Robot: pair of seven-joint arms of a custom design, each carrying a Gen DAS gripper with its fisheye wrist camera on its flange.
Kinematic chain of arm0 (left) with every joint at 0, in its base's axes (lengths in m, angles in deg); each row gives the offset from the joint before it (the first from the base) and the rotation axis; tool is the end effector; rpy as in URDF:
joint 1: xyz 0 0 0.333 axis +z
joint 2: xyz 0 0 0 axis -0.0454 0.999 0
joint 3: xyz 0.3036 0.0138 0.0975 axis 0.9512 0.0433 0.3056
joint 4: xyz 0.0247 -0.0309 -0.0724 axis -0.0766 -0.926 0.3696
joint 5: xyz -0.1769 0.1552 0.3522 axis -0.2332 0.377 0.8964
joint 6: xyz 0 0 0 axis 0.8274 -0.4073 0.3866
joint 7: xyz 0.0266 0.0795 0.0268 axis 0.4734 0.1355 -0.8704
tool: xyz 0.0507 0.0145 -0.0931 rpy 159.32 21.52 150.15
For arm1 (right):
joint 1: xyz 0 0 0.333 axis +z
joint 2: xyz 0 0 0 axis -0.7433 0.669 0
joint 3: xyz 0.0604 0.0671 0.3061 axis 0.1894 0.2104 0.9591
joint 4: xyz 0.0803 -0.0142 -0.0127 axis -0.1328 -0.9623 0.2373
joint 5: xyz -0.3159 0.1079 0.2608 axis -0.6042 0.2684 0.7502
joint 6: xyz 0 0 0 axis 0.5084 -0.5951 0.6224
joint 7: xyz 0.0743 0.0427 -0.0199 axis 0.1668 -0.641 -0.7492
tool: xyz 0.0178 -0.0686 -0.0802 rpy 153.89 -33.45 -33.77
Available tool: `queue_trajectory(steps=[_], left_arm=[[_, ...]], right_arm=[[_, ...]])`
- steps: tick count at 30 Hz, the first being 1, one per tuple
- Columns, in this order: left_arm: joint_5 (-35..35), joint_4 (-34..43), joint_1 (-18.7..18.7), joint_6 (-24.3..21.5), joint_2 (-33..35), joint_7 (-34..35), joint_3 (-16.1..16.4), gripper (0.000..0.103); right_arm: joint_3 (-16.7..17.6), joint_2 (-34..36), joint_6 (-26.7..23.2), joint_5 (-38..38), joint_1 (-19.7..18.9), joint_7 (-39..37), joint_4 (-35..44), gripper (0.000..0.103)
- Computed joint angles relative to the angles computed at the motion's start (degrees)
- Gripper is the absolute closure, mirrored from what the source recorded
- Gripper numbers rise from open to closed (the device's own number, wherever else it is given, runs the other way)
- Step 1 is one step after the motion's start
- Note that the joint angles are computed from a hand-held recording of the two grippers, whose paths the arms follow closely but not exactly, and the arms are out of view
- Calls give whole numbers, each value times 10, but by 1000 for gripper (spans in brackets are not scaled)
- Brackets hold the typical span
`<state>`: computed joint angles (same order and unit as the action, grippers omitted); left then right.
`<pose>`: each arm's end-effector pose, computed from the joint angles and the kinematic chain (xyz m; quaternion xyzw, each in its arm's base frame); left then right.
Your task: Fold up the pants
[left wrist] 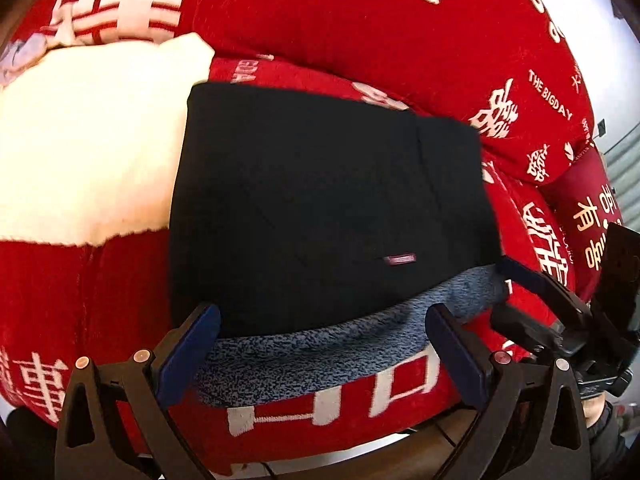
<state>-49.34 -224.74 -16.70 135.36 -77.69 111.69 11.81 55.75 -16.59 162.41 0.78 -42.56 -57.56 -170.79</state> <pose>0.4854 -0.2450 0.3950 -0.8119 0.4979 -0.2975 0.0665 0.5799 0.0642 0.4146 -0.8661 0.3583 0.0148 0.3482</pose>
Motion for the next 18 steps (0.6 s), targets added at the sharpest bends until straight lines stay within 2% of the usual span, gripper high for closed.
queue_trajectory(steps=[3,6,8,10,13,14,15,16,18], left_arm=[[22,13,2,-25,3,-4,-6,0],[-9,19,-6,-50,-5,24,-2,0],[-25,10,-7,-29,-24,32,5,0],[9,16,9,-30,-34,8,1,0],[72,50,39,-65,-26,-40,-3,0],[85,68,46,-88,-19,-55,-3,0],[92,95,52,-130,-5,-70,-2,0],[83,114,53,-160,6,-72,2,1],[42,132,55,-181,24,-54,13,0]], right_arm=[[4,-4,23,-8,5,-17,-14,1],[8,-17,49,-33,12,-17,-27,1],[3,-26,35,-28,11,-4,-19,0],[0,-27,30,9,12,-6,-2,0],[5,-10,52,20,19,9,35,0],[10,3,62,12,22,23,54,0],[14,18,66,5,26,37,75,0],[17,36,62,-6,29,53,98,0],[23,69,54,-37,34,101,140,0]])
